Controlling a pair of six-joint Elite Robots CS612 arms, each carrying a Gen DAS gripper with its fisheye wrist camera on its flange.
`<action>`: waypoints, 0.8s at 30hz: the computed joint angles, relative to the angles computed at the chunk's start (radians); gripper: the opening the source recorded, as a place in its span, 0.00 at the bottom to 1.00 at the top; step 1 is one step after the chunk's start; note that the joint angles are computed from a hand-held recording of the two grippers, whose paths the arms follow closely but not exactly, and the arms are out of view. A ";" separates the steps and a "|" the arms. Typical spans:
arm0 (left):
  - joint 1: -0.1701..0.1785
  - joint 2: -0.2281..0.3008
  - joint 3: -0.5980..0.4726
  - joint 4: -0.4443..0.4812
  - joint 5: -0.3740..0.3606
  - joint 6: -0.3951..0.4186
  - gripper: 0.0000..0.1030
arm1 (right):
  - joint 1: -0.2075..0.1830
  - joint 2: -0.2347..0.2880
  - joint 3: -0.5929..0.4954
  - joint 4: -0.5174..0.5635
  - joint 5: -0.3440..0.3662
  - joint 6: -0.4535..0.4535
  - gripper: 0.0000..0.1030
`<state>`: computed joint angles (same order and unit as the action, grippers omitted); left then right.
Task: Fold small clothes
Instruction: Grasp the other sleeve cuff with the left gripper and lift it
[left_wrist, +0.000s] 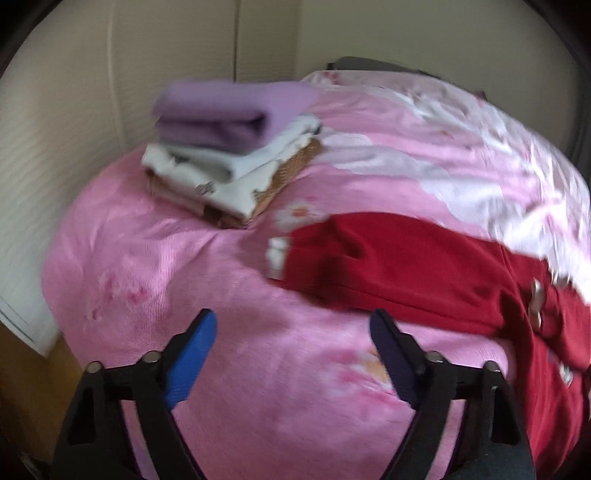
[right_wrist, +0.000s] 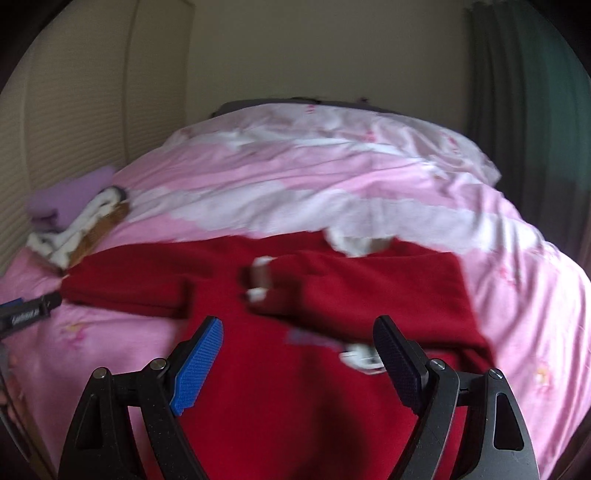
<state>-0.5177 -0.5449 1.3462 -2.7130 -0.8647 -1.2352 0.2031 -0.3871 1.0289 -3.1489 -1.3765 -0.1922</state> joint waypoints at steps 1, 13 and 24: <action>0.007 0.001 0.015 -0.052 -0.017 0.005 0.71 | 0.007 -0.001 0.005 0.000 0.001 -0.007 0.80; 0.062 0.082 0.006 -0.461 -0.189 -0.070 0.56 | 0.024 0.012 -0.003 -0.011 -0.066 -0.032 0.80; 0.073 0.118 -0.068 -0.382 -0.162 -0.240 0.47 | 0.021 0.049 -0.090 0.038 -0.144 0.125 0.80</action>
